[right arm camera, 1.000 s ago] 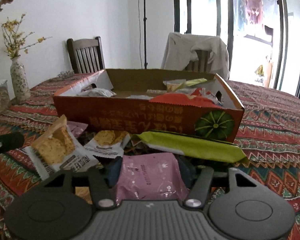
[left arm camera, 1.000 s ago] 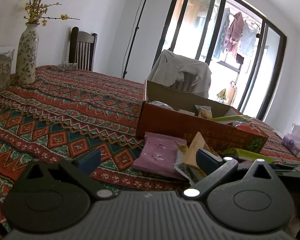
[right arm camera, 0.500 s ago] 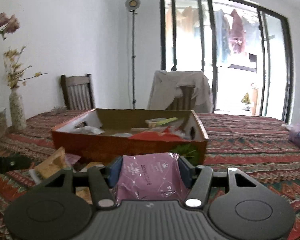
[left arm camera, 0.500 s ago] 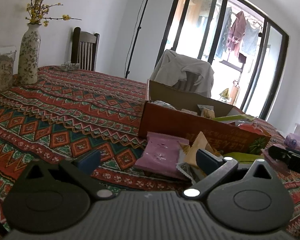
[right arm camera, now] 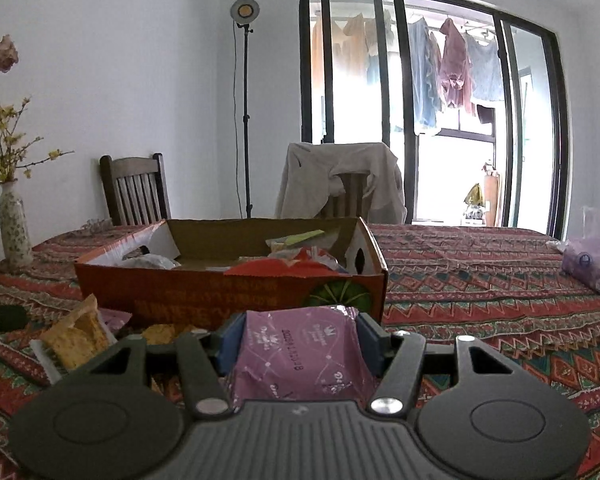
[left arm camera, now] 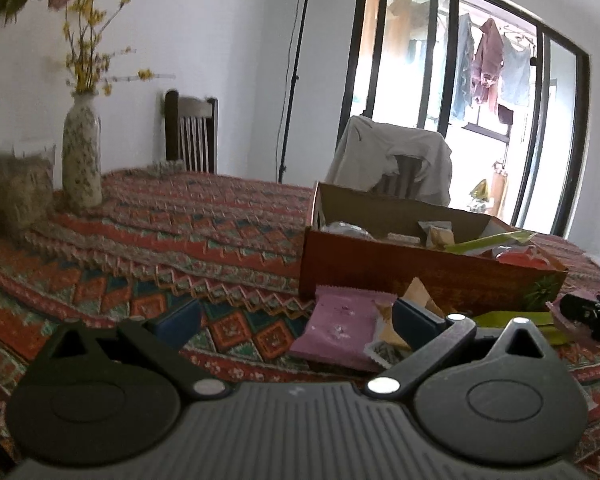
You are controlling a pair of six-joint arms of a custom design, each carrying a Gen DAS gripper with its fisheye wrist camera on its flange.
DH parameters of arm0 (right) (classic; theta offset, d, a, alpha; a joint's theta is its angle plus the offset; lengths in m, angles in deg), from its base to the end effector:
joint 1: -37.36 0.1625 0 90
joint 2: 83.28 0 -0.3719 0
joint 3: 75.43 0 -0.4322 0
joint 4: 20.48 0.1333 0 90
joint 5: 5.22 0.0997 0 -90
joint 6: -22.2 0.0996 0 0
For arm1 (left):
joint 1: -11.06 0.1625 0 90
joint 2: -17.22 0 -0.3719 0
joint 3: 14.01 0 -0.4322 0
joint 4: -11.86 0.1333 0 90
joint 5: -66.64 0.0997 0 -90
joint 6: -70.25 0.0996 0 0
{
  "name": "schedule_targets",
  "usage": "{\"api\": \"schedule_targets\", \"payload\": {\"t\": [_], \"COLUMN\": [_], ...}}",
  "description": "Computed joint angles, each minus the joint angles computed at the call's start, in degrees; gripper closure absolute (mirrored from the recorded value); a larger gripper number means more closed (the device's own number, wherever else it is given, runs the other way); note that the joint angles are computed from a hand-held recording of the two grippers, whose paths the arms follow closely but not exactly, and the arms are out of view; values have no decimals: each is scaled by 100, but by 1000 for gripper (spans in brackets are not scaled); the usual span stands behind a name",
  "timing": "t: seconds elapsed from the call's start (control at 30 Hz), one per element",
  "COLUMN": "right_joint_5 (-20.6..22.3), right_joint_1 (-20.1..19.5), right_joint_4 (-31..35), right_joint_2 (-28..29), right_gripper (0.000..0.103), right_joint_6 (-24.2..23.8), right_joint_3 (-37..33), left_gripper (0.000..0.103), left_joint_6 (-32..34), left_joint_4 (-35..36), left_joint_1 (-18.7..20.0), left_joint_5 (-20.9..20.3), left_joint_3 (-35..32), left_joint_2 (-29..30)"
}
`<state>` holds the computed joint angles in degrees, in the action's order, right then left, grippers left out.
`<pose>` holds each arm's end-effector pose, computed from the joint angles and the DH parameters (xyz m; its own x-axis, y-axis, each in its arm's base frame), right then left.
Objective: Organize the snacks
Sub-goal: 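Grasp a cookie packet with the left gripper while the right gripper holds the pink packet, then carry both packets over the cardboard box and open both grippers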
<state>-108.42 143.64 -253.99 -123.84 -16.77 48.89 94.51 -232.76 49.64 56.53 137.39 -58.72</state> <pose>0.2361 -0.4139 0.0120 -0.6808 -0.3691 0.6327 -0.7323 0.3234 -0.5993 -0.0393 -0.3273 0.1995 -0.7285 -0.3764 -0.5723 0.4896 0.2983 -0.8193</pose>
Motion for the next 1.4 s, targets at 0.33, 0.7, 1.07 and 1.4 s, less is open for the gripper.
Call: {"api": "schedule_targets", "payload": {"t": [0.33, 0.7, 1.07, 1.4], "right_joint_5": [82, 120, 147, 206], "right_joint_1": [-46, -65, -70, -95], "right_joint_4": [-99, -125, -99, -106], "right_joint_2": [-15, -16, -29, -51], "right_gripper": [44, 44, 44, 43], "right_joint_6": [139, 167, 187, 246], "right_joint_3": [36, 46, 59, 79], "left_gripper": [0, 0, 27, 64], "left_joint_6": [-636, -604, -780, -945], "left_joint_4": [1472, 2332, 3202, 3219], "left_joint_1": [-88, 458, 703, 576], "left_joint_5": [-245, -632, -881, -973], "left_joint_3": [24, -461, -535, -259], "left_joint_2": [-233, 291, 308, 95]}}
